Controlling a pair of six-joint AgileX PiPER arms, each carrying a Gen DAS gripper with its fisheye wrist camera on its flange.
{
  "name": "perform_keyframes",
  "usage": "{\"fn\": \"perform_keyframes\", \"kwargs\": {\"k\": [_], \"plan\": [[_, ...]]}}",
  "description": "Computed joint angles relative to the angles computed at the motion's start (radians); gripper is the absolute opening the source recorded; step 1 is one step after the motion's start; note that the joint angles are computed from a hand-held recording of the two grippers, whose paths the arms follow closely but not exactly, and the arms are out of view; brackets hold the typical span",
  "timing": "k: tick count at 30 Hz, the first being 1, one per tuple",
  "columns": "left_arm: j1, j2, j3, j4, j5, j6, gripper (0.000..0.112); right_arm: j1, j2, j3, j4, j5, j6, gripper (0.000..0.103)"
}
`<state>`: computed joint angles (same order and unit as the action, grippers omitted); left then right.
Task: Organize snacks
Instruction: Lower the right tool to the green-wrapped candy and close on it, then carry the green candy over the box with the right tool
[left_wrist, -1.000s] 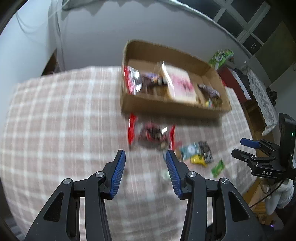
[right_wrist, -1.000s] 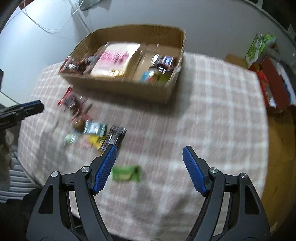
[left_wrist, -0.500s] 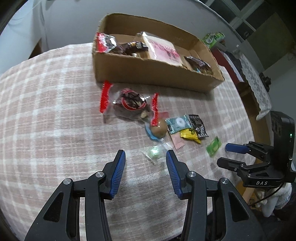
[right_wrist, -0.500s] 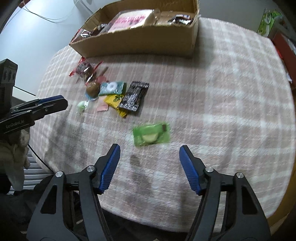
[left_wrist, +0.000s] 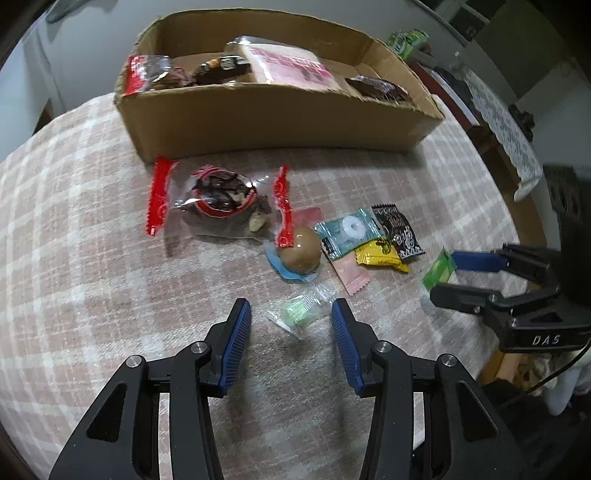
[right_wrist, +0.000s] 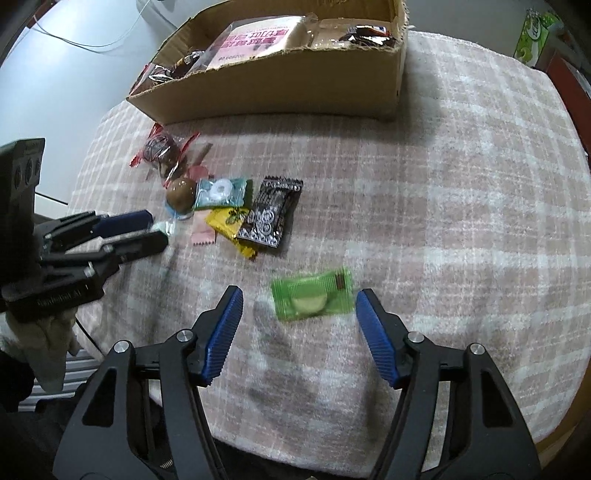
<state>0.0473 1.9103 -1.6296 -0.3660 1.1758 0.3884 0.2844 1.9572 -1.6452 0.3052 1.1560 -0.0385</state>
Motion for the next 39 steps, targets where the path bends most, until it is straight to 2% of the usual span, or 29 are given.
{"fn": "perform_keyframes", "kwargs": {"k": [7, 10, 12, 15, 21, 28, 30, 32, 39], "plan": [[-0.032, -0.025, 0.038, 0.023, -0.046, 0.014, 0.042, 0.049, 0.020, -0.031, -0.052, -0.003, 0.010, 0.063], [-0.049, -0.033, 0.052, 0.045, -0.074, 0.001, 0.034, 0.096, 0.024, -0.038, -0.135, -0.005, 0.014, 0.058], [-0.054, -0.035, 0.057, 0.059, -0.089, -0.006, 0.026, 0.132, 0.030, -0.049, -0.198, 0.000, 0.032, 0.049], [-0.050, -0.041, 0.069, 0.067, -0.104, -0.006, 0.018, 0.161, 0.030, -0.051, -0.255, 0.003, 0.037, 0.041], [-0.029, -0.060, 0.096, 0.048, -0.108, 0.009, 0.018, 0.149, 0.024, -0.055, -0.230, 0.004, 0.047, 0.031], [-0.011, -0.077, 0.111, 0.028, -0.101, 0.003, 0.018, 0.133, 0.008, -0.035, -0.205, -0.009, 0.047, 0.029], [-0.006, -0.083, 0.111, 0.022, -0.097, -0.001, 0.018, 0.115, -0.006, -0.024, -0.180, -0.011, 0.037, 0.020], [-0.001, -0.089, 0.115, 0.018, -0.093, -0.001, 0.018, 0.102, -0.014, -0.027, -0.160, -0.007, 0.035, 0.017], [0.002, -0.083, 0.118, 0.023, -0.095, -0.006, 0.018, 0.103, 0.005, -0.048, -0.142, 0.004, 0.021, 0.017]]}}
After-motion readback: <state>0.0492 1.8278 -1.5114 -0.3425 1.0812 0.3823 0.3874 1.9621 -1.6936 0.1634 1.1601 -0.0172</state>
